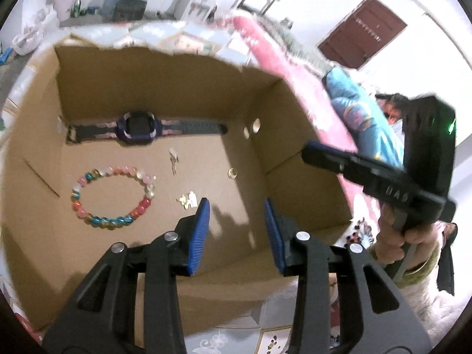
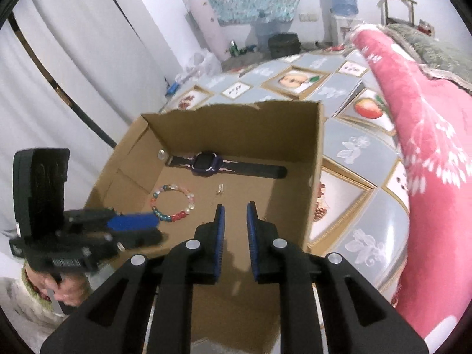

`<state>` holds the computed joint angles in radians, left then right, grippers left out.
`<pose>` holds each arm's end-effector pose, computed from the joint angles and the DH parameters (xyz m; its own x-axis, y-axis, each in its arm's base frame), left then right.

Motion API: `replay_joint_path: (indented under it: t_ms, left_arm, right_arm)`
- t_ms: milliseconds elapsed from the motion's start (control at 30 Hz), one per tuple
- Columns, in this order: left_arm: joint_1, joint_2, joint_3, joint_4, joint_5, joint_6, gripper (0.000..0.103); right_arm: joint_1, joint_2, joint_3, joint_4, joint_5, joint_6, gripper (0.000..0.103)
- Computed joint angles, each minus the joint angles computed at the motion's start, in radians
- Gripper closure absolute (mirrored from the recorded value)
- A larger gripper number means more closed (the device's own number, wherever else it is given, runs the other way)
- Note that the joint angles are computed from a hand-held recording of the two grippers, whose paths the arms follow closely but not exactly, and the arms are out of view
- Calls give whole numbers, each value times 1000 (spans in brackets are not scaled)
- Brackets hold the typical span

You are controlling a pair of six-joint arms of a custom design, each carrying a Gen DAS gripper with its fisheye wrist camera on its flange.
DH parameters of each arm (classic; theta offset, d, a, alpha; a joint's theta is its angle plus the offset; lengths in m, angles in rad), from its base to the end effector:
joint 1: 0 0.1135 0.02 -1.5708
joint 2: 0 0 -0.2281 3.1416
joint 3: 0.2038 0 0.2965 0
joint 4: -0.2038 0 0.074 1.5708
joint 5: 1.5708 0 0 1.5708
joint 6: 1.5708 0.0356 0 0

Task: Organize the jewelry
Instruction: 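Withdraw both tools from the box toward the bead bracelet on the table, then close the left tool on the pink bead bracelet while the right tool approaches the gold ring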

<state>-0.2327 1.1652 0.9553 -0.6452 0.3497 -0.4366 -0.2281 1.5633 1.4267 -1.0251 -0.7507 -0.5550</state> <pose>0.2862 -0.0804 0.2402 -0.8495 -0.2069 -0.4853 0.0841 0.8550 -0.5118 0.3502 -0.0564 0.2697 -0.7074 -0.2313 -0.6679 -0.5550 0.7668 0.3223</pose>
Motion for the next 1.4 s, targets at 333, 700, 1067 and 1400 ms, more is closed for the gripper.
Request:
replay_joint_path:
  t_ms: [333,700,1067,1400]
  left_arm:
    - [69,-567,-145,-229,-226,106,49]
    - [13,-901,-397,-482,-320,104,49]
    - [-402,-717,-490,-395,-646,-2,51]
    - [-408,-556,-469,-339,-643,-1,81]
  right_arm:
    - [-210,-274,-248,-198,-292,-359,87]
    - [-257,-355,-549,-255,-200,-597,80]
    - [-177,-454,-760,119,-92,-221,80]
    - [-177,-460,-787,160,-93,-194,80]
